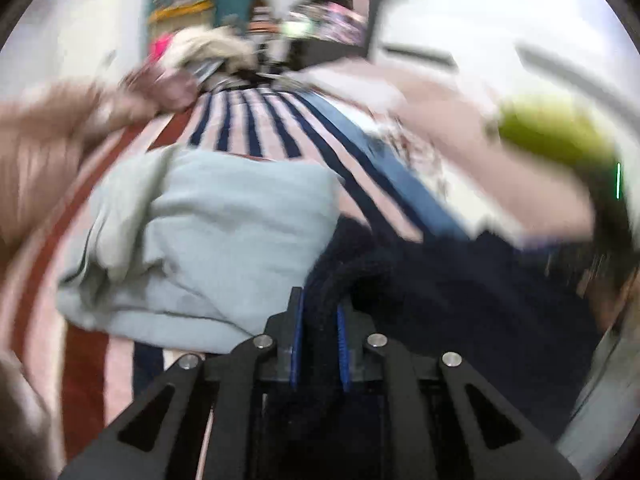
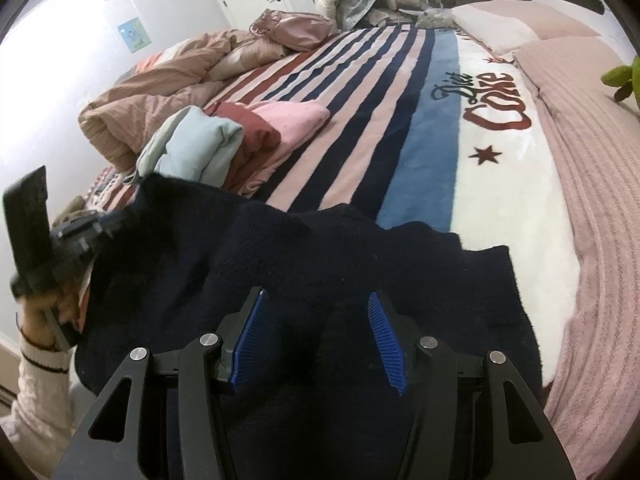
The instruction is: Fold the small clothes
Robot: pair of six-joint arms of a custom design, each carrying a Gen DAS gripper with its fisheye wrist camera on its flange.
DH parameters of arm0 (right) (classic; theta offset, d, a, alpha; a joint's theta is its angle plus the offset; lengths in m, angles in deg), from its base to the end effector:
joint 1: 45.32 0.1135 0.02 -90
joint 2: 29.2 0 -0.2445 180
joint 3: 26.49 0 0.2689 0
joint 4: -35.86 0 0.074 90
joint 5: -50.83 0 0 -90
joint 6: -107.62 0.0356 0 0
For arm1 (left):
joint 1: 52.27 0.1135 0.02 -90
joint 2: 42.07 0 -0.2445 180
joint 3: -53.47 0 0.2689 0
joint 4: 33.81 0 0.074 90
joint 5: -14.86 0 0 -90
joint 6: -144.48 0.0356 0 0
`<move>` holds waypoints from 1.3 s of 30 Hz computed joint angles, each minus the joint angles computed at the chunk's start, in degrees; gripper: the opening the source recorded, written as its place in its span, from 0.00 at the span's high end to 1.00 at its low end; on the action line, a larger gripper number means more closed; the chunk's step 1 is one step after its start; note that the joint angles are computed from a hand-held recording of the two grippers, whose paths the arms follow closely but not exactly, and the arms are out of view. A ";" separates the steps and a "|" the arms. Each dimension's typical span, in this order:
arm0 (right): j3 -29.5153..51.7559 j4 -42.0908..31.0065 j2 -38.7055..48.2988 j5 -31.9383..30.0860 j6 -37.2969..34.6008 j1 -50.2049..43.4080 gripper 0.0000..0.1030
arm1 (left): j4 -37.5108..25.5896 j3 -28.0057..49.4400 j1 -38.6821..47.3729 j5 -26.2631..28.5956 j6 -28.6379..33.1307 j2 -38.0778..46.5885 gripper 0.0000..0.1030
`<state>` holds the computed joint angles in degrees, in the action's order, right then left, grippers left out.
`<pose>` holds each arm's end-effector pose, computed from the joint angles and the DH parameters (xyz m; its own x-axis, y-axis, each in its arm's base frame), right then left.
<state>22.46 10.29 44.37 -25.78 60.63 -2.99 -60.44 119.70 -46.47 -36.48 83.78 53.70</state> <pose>0.2013 0.1723 0.1525 -0.7874 0.1804 -0.5895 -0.0115 0.9518 0.3066 0.3357 0.0117 0.1396 -0.5900 0.3242 -0.7395 0.6374 0.7492 -0.1801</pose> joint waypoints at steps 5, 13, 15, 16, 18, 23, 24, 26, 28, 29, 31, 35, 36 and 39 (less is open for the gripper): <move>-0.65 -0.98 -1.42 0.52 -0.15 -0.61 0.53 | -1.07 10.60 2.62 -7.16 -6.88 11.95 0.91; -6.82 -9.46 -15.90 6.07 4.22 0.85 0.53 | -3.93 4.93 9.65 0.84 -3.35 6.19 0.42; -8.57 -14.59 -22.01 10.98 7.57 5.85 0.53 | -9.28 1.32 13.78 4.48 1.33 0.51 0.38; -9.03 -16.97 -24.06 14.68 9.96 9.46 0.58 | -11.75 -0.02 16.18 6.15 3.61 -1.37 0.33; -8.76 -22.57 -25.35 24.75 17.77 19.76 0.80 | -18.20 -4.43 22.64 9.86 8.98 -6.88 0.22; -0.78 -29.25 -8.45 36.18 38.07 41.04 0.92 | -32.61 -12.03 34.89 12.37 22.60 -13.12 0.14; 0.35 -28.29 -5.70 36.65 39.00 42.73 0.92 | -35.00 -13.13 36.71 12.22 25.42 -13.21 0.14; 2.24 -22.85 0.36 37.23 39.47 46.01 0.92 | -40.89 -15.70 41.69 11.10 33.65 -12.10 0.14; 2.96 -15.60 4.03 36.41 37.06 46.58 0.92 | -44.92 -17.02 44.15 9.74 38.75 -9.21 0.14; 3.57 -12.70 5.90 36.17 36.04 46.53 0.92 | -46.25 -17.49 44.41 9.69 40.09 -7.72 0.14; 5.48 -8.05 9.66 35.35 33.12 45.56 0.92 | -48.13 -18.04 43.25 10.09 41.86 -2.56 0.14; 8.39 0.46 15.14 34.01 27.18 42.67 0.92 | -40.70 -23.41 37.57 16.89 35.08 -4.04 0.14; 9.00 1.58 16.31 33.09 26.27 41.74 0.92 | -36.46 -24.52 36.19 20.06 29.58 -4.25 0.14; 11.52 0.57 20.93 29.97 27.99 39.38 0.92 | -21.99 -26.02 30.37 26.25 11.14 -2.59 0.14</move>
<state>33.98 10.86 65.30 4.19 88.63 36.39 -82.43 93.68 -16.10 -10.22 94.92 51.11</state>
